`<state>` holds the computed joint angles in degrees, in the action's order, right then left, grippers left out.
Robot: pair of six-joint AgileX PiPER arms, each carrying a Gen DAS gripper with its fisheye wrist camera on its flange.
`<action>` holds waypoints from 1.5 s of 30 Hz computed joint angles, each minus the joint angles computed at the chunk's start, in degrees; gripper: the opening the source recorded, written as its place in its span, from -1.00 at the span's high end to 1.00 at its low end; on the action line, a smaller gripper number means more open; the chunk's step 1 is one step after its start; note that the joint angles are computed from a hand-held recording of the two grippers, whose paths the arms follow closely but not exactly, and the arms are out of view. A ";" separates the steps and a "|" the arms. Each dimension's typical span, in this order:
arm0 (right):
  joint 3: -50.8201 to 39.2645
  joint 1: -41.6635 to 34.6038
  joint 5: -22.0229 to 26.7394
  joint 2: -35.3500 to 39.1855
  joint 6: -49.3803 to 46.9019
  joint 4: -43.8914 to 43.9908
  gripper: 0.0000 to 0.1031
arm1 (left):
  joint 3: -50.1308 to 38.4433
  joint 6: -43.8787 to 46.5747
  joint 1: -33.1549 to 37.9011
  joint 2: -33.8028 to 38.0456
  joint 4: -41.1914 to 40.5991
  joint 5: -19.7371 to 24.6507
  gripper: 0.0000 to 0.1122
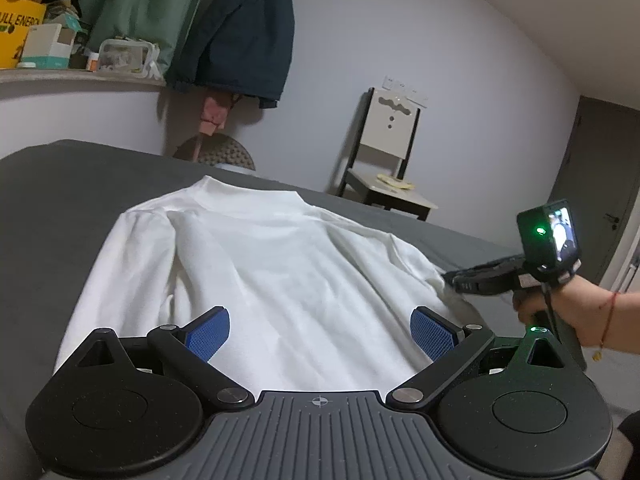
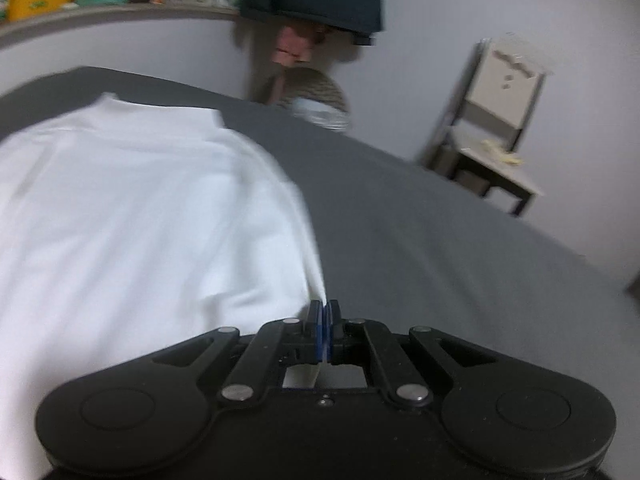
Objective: Fold clothes
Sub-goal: 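Smooth the shirt shoulder edge with the right gripper, then grasp the white sleeve end with the right gripper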
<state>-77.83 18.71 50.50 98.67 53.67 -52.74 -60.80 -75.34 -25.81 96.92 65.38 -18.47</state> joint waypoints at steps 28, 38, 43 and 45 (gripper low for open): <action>24.32 -24.98 -16.88 -28.09 -31.14 51.83 0.42 | -0.53 -1.58 -1.86 -0.09 6.64 -1.75 -0.75; 25.93 -14.73 -4.77 -35.26 -18.59 47.60 -0.32 | -0.20 -0.14 -1.93 -0.87 5.19 -0.95 -0.75; 20.51 -4.96 7.88 -31.52 -17.43 38.37 0.39 | -0.67 -0.12 -1.70 -0.46 4.80 -1.63 -0.75; 19.32 -7.43 7.67 -31.22 -18.91 41.13 0.93 | -0.69 -0.19 -1.67 -0.43 4.95 -1.57 -0.75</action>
<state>-58.51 11.29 58.17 67.45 34.76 -11.61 -61.48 -75.53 -27.48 96.49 70.33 -20.05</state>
